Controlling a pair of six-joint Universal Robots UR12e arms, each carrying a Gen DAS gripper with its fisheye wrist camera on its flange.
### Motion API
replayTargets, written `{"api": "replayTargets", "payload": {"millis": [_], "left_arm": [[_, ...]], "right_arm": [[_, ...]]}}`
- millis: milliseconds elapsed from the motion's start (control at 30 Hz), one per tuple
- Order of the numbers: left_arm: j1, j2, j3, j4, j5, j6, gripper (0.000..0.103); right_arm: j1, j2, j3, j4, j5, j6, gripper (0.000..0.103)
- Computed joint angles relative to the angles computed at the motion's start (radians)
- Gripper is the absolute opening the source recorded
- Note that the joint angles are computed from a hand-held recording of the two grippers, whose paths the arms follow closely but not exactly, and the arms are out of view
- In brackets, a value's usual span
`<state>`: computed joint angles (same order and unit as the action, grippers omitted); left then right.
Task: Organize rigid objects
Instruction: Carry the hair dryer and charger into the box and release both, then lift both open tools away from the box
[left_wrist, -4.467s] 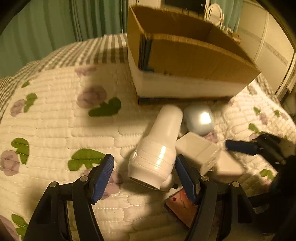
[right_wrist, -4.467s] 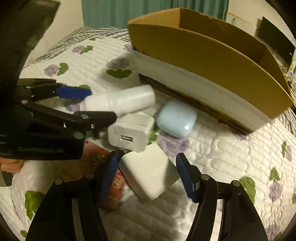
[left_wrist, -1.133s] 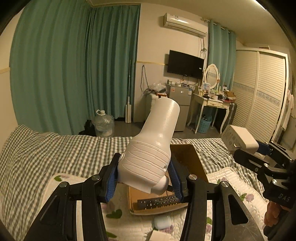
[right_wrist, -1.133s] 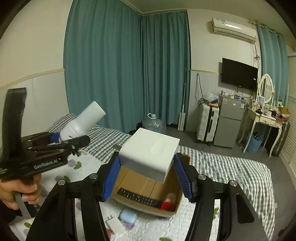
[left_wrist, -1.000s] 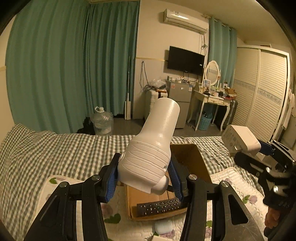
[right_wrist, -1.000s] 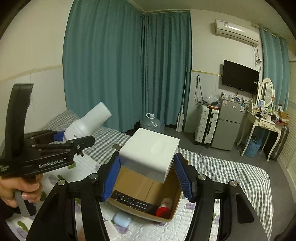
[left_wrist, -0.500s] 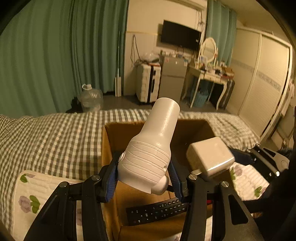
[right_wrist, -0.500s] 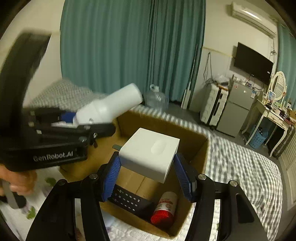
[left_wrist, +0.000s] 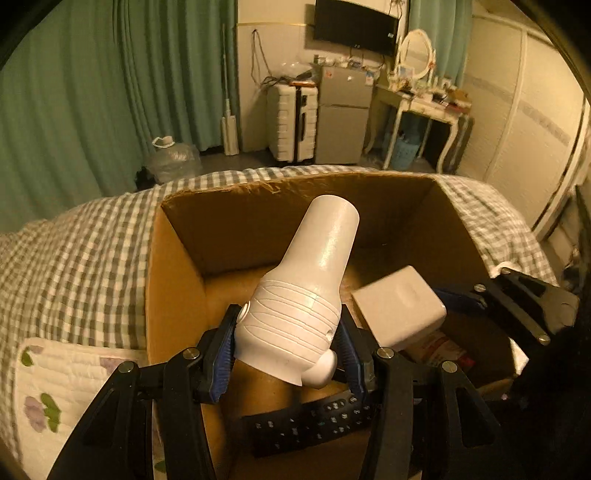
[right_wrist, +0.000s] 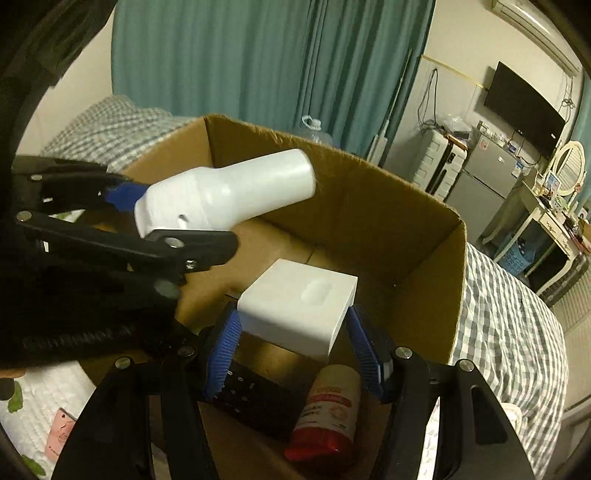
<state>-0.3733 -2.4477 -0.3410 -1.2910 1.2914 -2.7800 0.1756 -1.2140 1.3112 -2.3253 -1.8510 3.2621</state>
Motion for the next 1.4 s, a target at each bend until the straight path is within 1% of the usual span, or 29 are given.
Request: {"api": "replayTargets", "payload": {"millis": [33,100,167,233,300,367,433,500,533,567,600,667,733,800,867,900,967,1033,1167,1267,1300,1400], "left_arm": [[-0.001,-0.005,0.009,-0.003,0.004,0.001,0.05],[-0.001,-0.016,0.032,-0.015,0.002,0.004,0.05],[-0.003,-0.023,0.041,-0.011,0.015,0.013,0.053],[-0.009,-0.019,0.022,0.023,0.047,0.025,0.053],[-0.015,-0.009,-0.003,0.055,0.078,0.037,0.054],[-0.02,0.001,-0.026,0.084,0.11,0.034,0.062],[-0.022,-0.002,-0.019,0.088,0.13,0.026,0.063],[-0.025,-0.007,-0.006,0.088,0.162,0.016,0.063],[-0.023,-0.007,0.002,0.076,0.158,0.013,0.063],[-0.02,0.004,-0.012,0.084,0.149,0.004,0.063],[-0.018,0.01,-0.018,0.096,0.146,-0.013,0.063],[-0.01,0.042,-0.064,0.139,0.129,-0.044,0.063],[-0.001,0.062,-0.083,0.16,0.11,-0.064,0.063],[0.009,0.092,-0.116,0.198,0.093,-0.092,0.063],[0.021,0.117,-0.143,0.23,0.064,-0.124,0.063],[0.028,0.133,-0.159,0.248,0.046,-0.139,0.063],[0.036,0.148,-0.163,0.277,0.034,-0.165,0.063],[0.045,0.179,-0.2,0.345,0.039,-0.19,0.063],[0.059,0.23,-0.253,0.435,0.042,-0.229,0.066],[0.071,0.274,-0.305,0.497,0.017,-0.235,0.066],[0.075,0.288,-0.324,0.519,0.013,-0.234,0.067],[0.083,0.336,-0.39,0.587,0.001,-0.228,0.068]], "right_arm": [[-0.001,0.004,-0.009,0.017,-0.002,0.01,0.058],[-0.002,0.002,-0.006,0.021,-0.006,0.019,0.058],[-0.003,0.0,-0.004,0.015,-0.005,0.023,0.058],[-0.004,0.001,-0.011,0.027,-0.009,0.029,0.069],[-0.003,-0.007,-0.001,0.009,-0.03,0.031,0.07],[-0.003,-0.019,0.009,-0.008,-0.029,0.042,0.071],[-0.003,-0.032,0.019,-0.018,-0.038,0.054,0.075],[0.0,-0.05,0.032,-0.022,-0.06,0.058,0.075],[0.001,-0.056,0.035,-0.022,-0.067,0.061,0.075],[0.002,-0.064,0.041,-0.025,-0.075,0.065,0.076],[0.003,-0.074,0.048,-0.03,-0.081,0.069,0.076],[0.006,-0.095,0.065,-0.048,-0.094,0.081,0.076],[0.009,-0.111,0.072,-0.064,-0.111,0.094,0.076],[0.016,-0.126,0.078,-0.086,-0.138,0.11,0.077],[0.024,-0.139,0.078,-0.117,-0.167,0.127,0.081],[0.031,-0.15,0.082,-0.143,-0.185,0.136,0.084],[0.044,-0.163,0.084,-0.187,-0.217,0.141,0.09],[0.057,-0.172,0.08,-0.227,-0.25,0.135,0.093],[0.088,-0.182,0.057,-0.272,-0.293,0.115,0.094],[0.119,-0.187,0.04,-0.305,-0.337,0.086,0.098],[0.129,-0.189,0.038,-0.314,-0.355,0.08,0.103],[0.16,-0.188,0.023,-0.345,-0.406,0.054,0.103]]}}
